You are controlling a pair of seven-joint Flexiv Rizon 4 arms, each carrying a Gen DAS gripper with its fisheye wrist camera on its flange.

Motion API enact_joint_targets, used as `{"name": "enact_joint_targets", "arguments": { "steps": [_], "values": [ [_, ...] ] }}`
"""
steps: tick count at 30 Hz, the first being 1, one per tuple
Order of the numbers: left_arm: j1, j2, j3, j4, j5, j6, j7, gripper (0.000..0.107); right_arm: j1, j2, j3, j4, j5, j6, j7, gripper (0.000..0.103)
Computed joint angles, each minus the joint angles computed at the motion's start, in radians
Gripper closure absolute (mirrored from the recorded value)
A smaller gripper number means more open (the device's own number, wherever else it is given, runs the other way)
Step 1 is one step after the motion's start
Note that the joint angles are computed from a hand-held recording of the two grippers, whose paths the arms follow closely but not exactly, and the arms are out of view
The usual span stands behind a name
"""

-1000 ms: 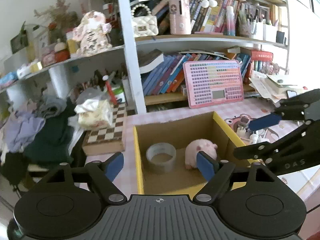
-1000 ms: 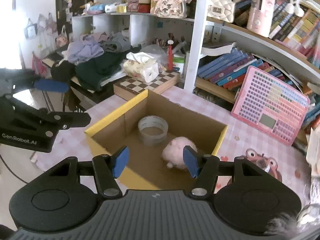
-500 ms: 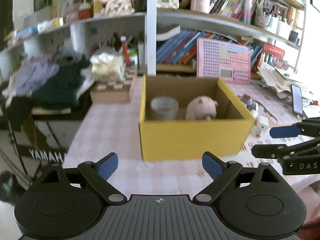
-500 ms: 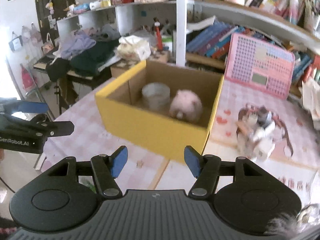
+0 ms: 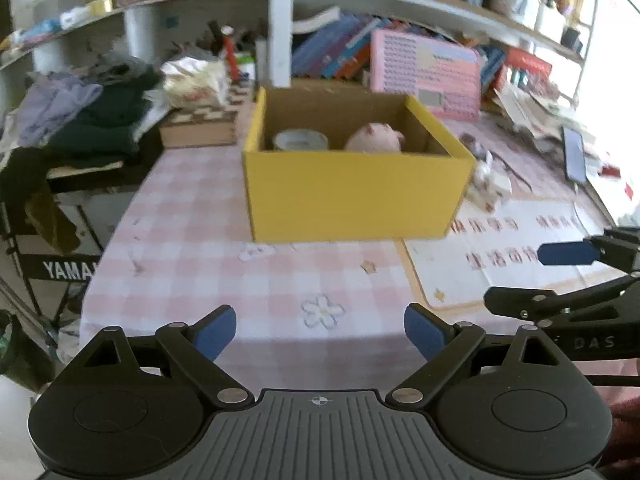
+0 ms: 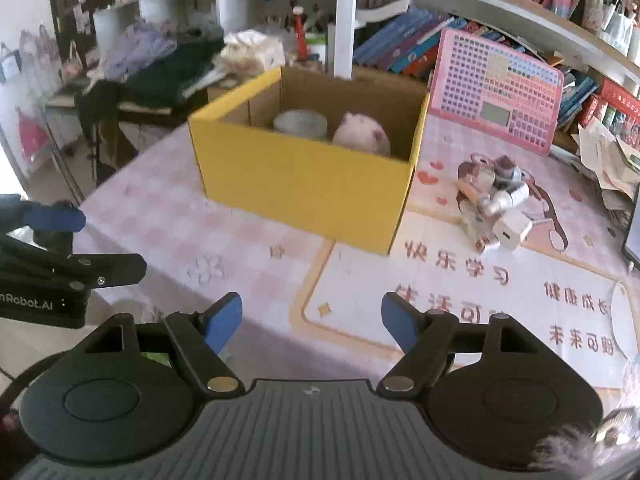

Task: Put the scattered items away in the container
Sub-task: 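Withdraw both tools from the box back over the table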

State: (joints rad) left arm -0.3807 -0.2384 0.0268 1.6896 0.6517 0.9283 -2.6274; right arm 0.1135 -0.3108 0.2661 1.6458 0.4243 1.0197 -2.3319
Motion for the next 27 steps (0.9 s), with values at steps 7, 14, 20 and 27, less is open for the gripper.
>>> {"name": "enact_joint_targets", "arguments": {
  "steps": [7,14,20,27],
  "values": [
    [0.013,-0.029,-0.011,0.005,-0.076,0.045,0.082,0.013,0.018,0.016,-0.035,0.046,-0.073,0.010,0.092,0.024],
    [0.021,-0.077,-0.013,-0.004,-0.176,0.103,0.183,0.013,0.016,0.021,-0.058,0.075,-0.146,0.020,0.182,0.023],
    [0.018,-0.121,-0.012,-0.017,-0.272,0.145,0.288,0.013,0.013,0.015,-0.075,0.089,-0.205,0.033,0.256,0.023],
    [0.011,-0.180,-0.009,-0.068,-0.364,0.161,0.393,0.013,-0.002,-0.006,-0.080,0.082,-0.261,0.024,0.276,0.023]
  ]
}}
